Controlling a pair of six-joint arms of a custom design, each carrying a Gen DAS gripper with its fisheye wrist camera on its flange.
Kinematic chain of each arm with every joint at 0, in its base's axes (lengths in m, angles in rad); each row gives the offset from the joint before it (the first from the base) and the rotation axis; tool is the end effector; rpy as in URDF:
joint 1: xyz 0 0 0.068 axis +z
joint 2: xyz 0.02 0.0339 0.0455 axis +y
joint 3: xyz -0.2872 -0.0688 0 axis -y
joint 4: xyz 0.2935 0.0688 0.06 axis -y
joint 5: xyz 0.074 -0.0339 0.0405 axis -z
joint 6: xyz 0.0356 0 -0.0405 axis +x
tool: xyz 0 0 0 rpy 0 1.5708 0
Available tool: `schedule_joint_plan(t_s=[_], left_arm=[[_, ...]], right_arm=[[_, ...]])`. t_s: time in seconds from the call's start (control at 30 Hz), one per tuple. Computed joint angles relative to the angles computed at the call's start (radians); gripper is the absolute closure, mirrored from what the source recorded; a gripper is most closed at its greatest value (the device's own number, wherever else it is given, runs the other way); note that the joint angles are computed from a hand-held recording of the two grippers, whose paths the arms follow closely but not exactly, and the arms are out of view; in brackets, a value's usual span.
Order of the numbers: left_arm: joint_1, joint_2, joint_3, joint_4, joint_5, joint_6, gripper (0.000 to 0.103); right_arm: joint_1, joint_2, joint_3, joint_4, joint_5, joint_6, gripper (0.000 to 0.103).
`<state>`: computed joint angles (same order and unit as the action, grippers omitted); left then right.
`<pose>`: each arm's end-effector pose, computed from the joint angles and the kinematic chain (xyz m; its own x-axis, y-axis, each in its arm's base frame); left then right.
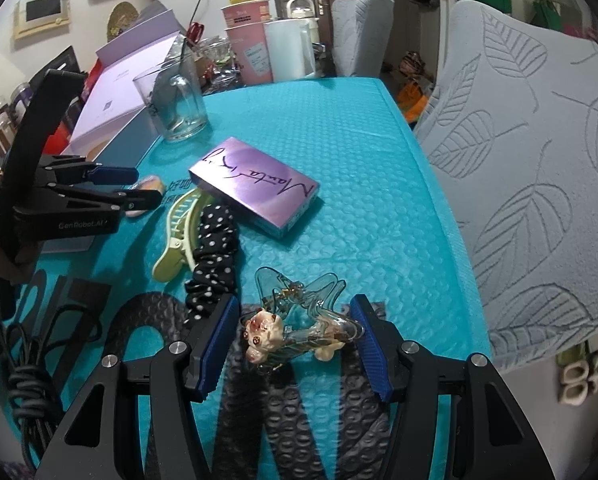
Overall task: Organize rigid objects
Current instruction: 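Shift the left tool onto the cream claw clip and close it while the right tool grasps the star clip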
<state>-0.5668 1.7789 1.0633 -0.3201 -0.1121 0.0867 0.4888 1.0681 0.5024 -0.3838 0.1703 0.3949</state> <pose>0.3362 -0.2093 0.1531 -0.6809 0.5354 -0.4997 0.5465 0.8257 0.1400 0.2015 0.1004 0.1698 -0.8072 0.0001 -0.5903 -0.0706 0.9928 0.0967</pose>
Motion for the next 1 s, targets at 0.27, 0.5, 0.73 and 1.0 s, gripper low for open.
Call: schedule_joint_plan(t_s=[0.27,0.5,0.73,1.0], left_arm=[[0.007,-0.064,-0.062,0.057,0.039,0.013,0.059],[-0.015,-0.055,-0.006,0.010,0.020,0.078,0.059],[0.007,0.025,0.115,-0.120,0.156,0.116,0.059],[0.006,0.029,0.123,-0.137,0.328,0.048,0.059]], right_arm=[[0.050,-0.044,-0.011,-0.022,0.038,0.031,0.045],[0.052,-0.064,-0.012,-0.035,0.024,0.051,0.045],[0.030,-0.061,-0.006,-0.001,0.010,0.025,0.045],[-0.006,-0.017,-0.005,0.002,-0.021,0.004,0.045]])
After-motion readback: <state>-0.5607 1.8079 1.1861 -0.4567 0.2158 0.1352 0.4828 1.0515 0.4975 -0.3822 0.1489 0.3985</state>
